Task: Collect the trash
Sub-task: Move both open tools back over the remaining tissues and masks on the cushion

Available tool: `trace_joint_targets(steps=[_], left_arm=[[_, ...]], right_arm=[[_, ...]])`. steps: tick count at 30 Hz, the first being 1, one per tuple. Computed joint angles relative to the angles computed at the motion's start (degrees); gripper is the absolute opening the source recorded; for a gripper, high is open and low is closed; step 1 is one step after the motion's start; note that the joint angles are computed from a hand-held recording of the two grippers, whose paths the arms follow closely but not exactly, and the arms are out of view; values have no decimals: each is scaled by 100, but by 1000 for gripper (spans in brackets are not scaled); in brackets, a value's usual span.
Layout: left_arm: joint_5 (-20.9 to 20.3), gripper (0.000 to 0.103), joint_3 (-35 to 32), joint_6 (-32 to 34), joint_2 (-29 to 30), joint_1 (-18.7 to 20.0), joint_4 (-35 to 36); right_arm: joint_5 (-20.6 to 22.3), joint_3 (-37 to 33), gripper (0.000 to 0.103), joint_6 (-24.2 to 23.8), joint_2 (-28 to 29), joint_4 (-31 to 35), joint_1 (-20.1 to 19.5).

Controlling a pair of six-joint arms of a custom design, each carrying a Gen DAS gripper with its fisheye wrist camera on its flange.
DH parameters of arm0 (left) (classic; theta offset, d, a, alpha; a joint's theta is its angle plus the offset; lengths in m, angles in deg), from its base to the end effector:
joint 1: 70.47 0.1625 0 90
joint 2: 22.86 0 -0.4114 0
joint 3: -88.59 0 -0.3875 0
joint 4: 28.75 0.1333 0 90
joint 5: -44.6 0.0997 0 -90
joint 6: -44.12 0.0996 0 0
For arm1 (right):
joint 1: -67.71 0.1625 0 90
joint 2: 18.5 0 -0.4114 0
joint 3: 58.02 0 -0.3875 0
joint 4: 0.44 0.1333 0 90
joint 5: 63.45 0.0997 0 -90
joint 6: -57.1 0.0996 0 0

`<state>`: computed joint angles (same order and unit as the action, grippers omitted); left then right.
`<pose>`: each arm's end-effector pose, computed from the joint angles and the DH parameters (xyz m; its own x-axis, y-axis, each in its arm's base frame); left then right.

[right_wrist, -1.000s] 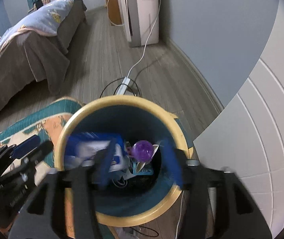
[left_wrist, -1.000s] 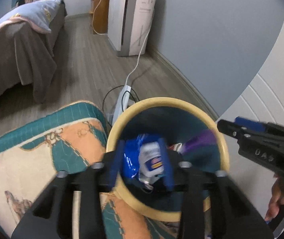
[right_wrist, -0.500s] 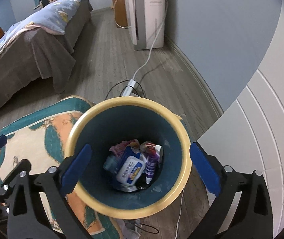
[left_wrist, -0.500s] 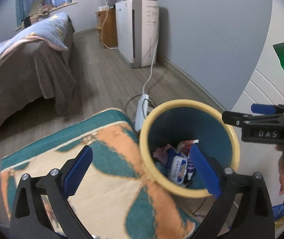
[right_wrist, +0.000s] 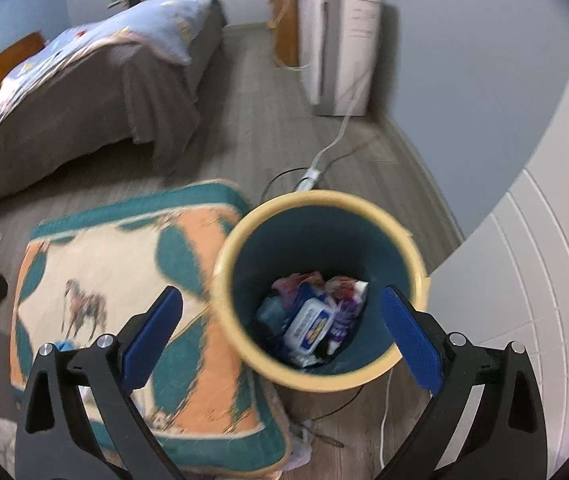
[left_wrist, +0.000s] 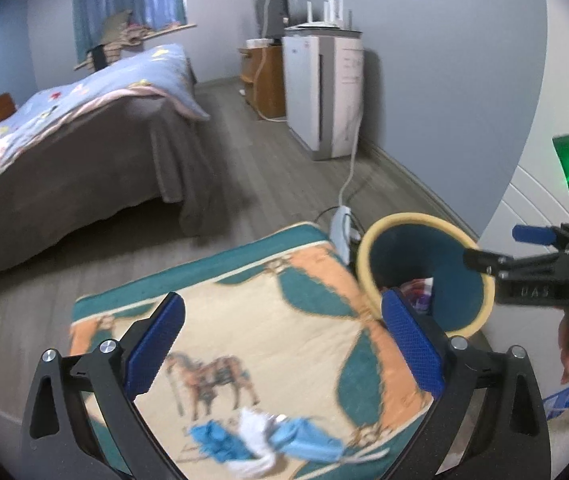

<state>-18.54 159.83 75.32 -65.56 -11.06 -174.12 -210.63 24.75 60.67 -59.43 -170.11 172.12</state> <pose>-0.2393 -0.7551 0.2221 -0.5104 0.6361 -0.5787 0.8400 0.5128 -0.1772 0.2251 -0.6766 0.1921 -0.6642 0.4113 0.6243 -0.1555 0.7408 -0.6535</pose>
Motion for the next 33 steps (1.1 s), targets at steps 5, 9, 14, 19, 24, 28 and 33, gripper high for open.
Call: trace_joint_targets(steps=[5, 9, 14, 19, 24, 28, 33], left_arm=[[172, 98, 202, -187, -343, 162, 5], [343, 98, 328, -166, -502, 297, -225], [639, 98, 306, -193, -533, 502, -342], [737, 98, 294, -267, -569, 669, -341], [860, 98, 325, 78, -576, 762, -551], [955, 98, 116, -163, -496, 903, -273], [1156, 98, -143, -827, -308, 1048, 397]], right_arm=[[-110, -163, 97, -64, 265, 139, 181], [102, -317, 97, 173, 441, 464, 243], [185, -668, 97, 251, 838, 893, 346], [184, -1057, 97, 134, 1252, 1171, 420], [137, -1306, 97, 370, 1447, 1612, 403], [241, -1320, 97, 643, 1462, 1829, 354], [506, -1430, 97, 814, 1577, 2005, 293]])
